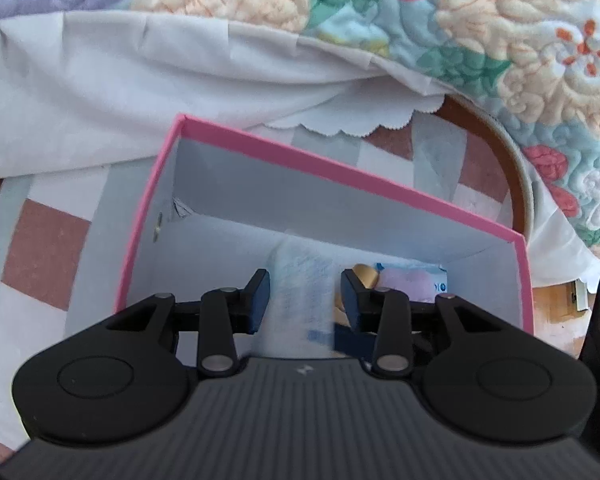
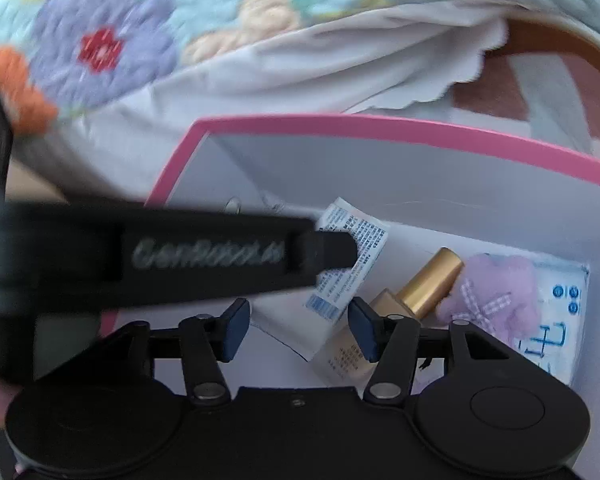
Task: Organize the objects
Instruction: 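Open the right gripper to release the packet inside the box, then move the right gripper toward the clear box of white floss picks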
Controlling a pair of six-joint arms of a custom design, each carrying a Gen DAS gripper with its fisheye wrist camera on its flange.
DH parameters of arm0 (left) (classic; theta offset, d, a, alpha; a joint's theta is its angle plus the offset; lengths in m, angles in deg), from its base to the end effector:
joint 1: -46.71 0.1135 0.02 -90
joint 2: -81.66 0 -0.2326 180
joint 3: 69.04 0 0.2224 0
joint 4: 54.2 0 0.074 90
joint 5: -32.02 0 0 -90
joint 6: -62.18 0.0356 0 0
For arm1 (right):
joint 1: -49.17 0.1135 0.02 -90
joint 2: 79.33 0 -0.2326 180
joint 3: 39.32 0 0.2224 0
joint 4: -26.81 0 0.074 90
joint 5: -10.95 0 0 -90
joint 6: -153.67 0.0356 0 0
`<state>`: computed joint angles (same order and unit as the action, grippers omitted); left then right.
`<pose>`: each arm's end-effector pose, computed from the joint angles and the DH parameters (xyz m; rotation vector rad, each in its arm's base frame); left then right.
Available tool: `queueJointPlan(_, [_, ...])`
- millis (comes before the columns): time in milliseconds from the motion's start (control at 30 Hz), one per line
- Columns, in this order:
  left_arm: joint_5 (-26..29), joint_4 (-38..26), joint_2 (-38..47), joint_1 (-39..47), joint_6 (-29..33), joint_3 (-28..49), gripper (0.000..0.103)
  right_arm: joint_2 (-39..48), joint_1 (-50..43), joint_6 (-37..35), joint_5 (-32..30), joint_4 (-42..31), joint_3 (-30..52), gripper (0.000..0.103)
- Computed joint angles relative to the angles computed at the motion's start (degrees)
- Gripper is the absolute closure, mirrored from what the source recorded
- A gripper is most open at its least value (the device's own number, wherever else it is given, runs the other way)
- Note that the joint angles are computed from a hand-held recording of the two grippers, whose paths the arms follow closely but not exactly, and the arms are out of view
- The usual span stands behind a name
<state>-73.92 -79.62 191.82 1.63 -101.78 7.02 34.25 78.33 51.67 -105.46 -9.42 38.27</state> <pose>0.2465 -0.2333 0.1139 -0.7459 2.4981 -0.4267 0.2764 0.1723 0.0952 -1.0876 2.6024 0.7197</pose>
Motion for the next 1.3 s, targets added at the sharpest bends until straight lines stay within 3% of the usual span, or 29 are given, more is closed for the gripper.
queueJointPlan(133, [-4.6,-6.9,-2.5,-2.7,1.1,2.0,0.062,-3.0,-1.8,-1.1,-1.2,-1.4,-1.9,0.036])
queueJointPlan(267, [-3.5,-11.8,-7.1,-4.7,-1.5,1.3,0.06,-9.2,-4.7,-5.0,-3.3,-3.5,-6.2,0.036])
queueJointPlan(500, [-8.7,-28.6,-11.9,-12.7,-7.0,8.2,0.058,-29.8,-9.0,-14.0,-6.5,-8.7,-17.2,0.036])
queueJointPlan(633, [-10.5,-38.3,-13.4,-17.6,-11.2,13.8,0.054,-42.9,-11.2,-18.1,-8.3,-16.5,-20.5,0.036])
queueJointPlan(767, [-11.5,-47.8,-13.3,-22.7,-15.7,19.9,0.053,-51.1,-14.4,-21.9,-11.0,-25.7,-19.8,0.036])
queueJointPlan(1033, [-15.4,-59.6,-10.6,-32.5,-20.2,30.5,0.052,-63.4,-20.1,-31.3,-11.6,-43.0,-15.1,0.036])
queueJointPlan(1300, [-20.0,-72.3,-6.4,-40.6,-27.3,41.8,0.042,-68.1,-28.5,-44.7,-15.1,-61.5,-6.1,0.036])
